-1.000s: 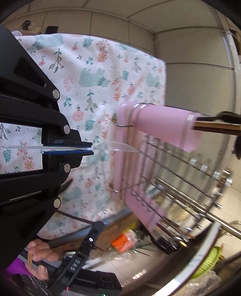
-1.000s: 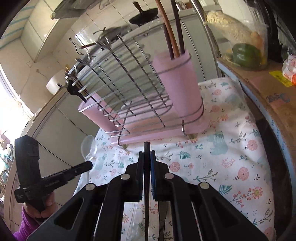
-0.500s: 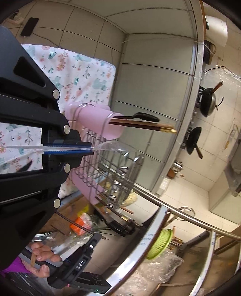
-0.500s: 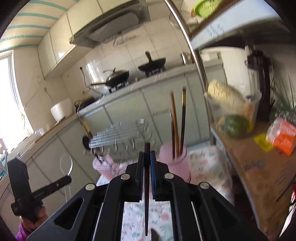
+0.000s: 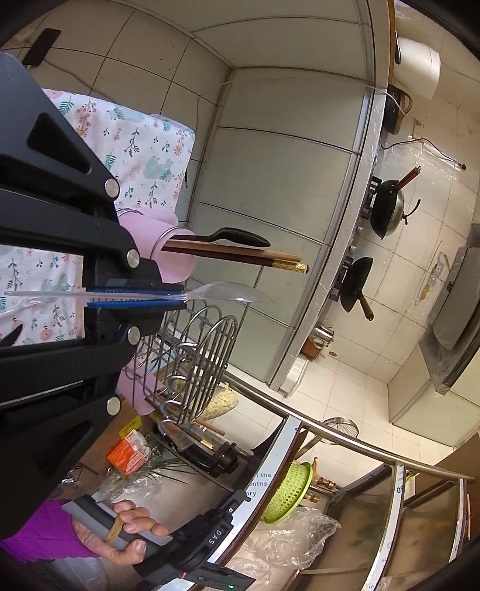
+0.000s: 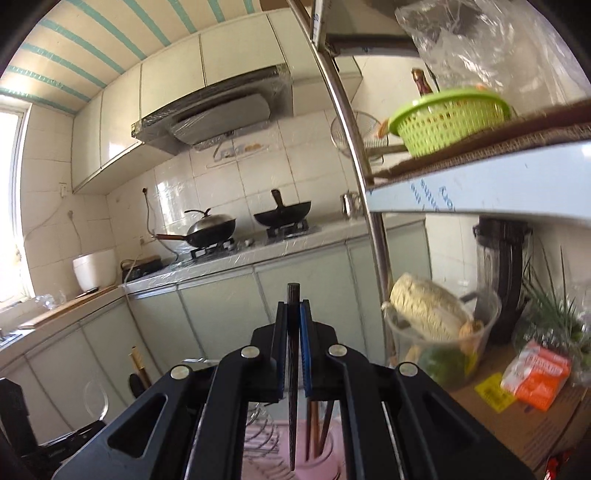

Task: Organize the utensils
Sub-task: 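Lift the clear spoon and dark chopstick and carry them above the pink cup, then lower the clear spoon and chopstick into the pink cup and open both tools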

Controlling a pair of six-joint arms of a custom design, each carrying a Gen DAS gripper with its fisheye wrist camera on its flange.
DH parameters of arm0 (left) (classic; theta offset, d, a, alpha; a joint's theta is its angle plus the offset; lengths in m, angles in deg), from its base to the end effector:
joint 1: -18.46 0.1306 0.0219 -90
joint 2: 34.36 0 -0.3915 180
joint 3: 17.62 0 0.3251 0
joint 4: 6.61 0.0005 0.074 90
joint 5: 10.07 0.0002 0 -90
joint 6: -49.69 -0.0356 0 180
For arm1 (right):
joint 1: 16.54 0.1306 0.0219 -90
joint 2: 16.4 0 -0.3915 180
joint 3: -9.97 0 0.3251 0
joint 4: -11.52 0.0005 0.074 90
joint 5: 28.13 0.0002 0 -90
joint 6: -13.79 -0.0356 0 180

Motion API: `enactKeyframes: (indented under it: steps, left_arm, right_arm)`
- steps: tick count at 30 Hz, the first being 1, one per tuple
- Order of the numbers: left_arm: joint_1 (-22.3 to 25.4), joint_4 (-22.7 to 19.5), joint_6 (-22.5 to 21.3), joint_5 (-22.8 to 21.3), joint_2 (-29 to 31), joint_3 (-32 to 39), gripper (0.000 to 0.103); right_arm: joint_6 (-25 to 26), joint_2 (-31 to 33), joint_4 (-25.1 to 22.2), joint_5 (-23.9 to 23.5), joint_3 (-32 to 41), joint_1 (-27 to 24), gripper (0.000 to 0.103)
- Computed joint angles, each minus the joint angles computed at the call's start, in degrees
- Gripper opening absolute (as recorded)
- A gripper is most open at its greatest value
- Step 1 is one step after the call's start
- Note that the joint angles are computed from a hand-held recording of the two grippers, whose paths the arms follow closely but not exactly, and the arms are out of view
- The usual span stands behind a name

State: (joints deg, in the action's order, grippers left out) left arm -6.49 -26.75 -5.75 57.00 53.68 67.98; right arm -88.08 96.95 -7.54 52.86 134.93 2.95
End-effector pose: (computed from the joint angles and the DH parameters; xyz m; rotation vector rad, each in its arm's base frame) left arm 0.3972 -0.1700 0.4668 -0.4211 1.8977 -0.2986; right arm 0.5674 0.2062 0.5411 -0.2336 1.7130 0.5400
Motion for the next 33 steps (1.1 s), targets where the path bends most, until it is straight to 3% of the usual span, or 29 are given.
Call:
enactKeyframes:
  steps: [5,10,18,25,33]
  left_arm:
    - [1.37,2.94,-0.24,-0.14,0.59,-0.09,0.002]
    - [2.36,7.58,-1.51,-1.9,1.08,0.17,0.002]
    - [2.19,18.54,-7.69,-9.82,5.05,2.62,0.002]
    - [1.49,27.39,-16.83,-18.37,10.52,3.71,0.002]
    - [3.11,28.49,-12.87,-18.37,12.89,1.58,0.002]
  right_arm:
    - [2.6,3.76,-1.05,2.56,3.13,0.93,0.006]
    - [3.02,5.52,-2.8,1.88,2.34,1.23,0.006]
    - [1.44,4.64,0.55,0.56,-4.61,1.24,0.006]
    - [1.23,4.62,0.97,-0.65,-6.38,1.26,0.006]
    - [0.0,4.98,1.15,-1.81,-7.16,1.1,0.006]
